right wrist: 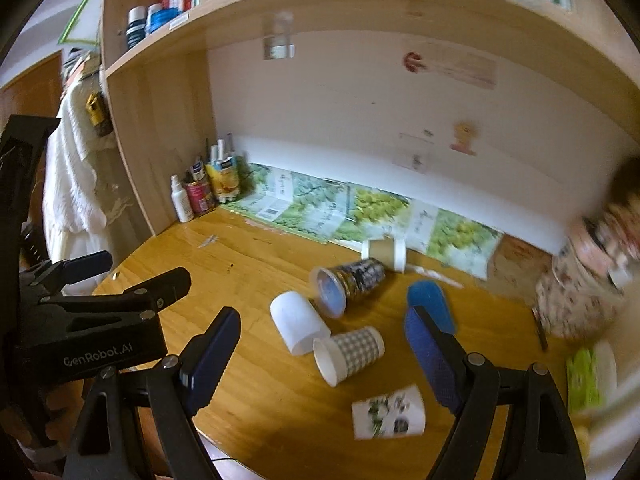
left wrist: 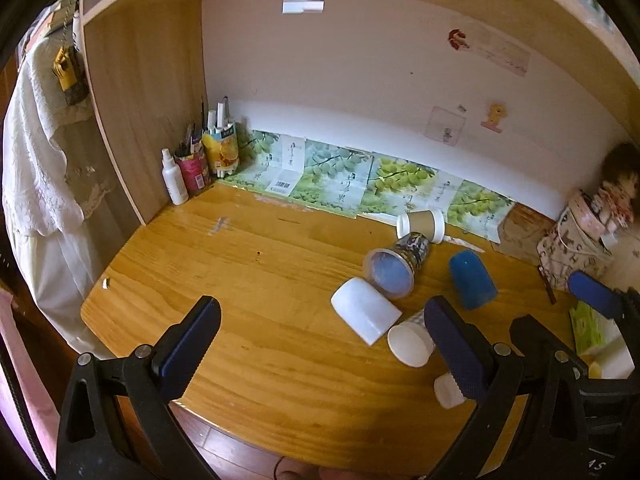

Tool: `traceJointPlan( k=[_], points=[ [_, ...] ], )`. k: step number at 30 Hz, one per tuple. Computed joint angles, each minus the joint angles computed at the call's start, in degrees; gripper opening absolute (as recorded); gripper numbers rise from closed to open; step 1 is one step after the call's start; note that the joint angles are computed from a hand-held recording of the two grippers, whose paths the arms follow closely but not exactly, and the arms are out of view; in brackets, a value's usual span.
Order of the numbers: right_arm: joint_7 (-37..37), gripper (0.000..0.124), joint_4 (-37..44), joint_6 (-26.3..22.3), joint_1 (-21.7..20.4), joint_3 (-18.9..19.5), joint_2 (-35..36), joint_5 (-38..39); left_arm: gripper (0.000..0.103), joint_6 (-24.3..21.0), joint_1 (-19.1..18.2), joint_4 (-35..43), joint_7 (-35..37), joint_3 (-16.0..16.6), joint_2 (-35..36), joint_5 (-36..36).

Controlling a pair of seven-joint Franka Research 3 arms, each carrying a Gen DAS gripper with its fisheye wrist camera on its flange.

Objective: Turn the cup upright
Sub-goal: 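Move the right tool toward the red printed plastic cup lying on its side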

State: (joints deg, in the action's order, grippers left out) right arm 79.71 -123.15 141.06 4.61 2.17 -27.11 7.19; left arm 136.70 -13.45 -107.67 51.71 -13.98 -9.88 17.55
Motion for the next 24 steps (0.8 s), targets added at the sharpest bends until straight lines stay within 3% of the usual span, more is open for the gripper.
traceJointPlan(
  k=[4, 8, 13, 24],
  points=[
    [-10.19, 0.085, 5.15, -1.62, 3.04, -3.93, 5.46, 4.21, 0.102, -2.29, -0.03, 4.12, -1.90, -0.48, 3.88, 1.35],
    [-22.02, 0.085, 12.20, -6.65, 4.02, -6.52, 12.05, 9.23, 0.102, -4.02, -0.53, 7.53, -2.60, -0.21, 7.21, 0.49],
    [-33.48, 0.085, 18.76, -11.38, 2.53, -6.91, 18.46, 13.77, 0.101, -7.29, -1.07, 11.45, -4.49, 0.18, 10.96, 1.09],
    [-55.98, 0.085, 27.14, -19.48, -0.46, -4.64, 28.66, 13.67, 0.101, -11.22, -2.03, 17.04, -6.95, 1.11, 16.92, 1.99]
  ],
)
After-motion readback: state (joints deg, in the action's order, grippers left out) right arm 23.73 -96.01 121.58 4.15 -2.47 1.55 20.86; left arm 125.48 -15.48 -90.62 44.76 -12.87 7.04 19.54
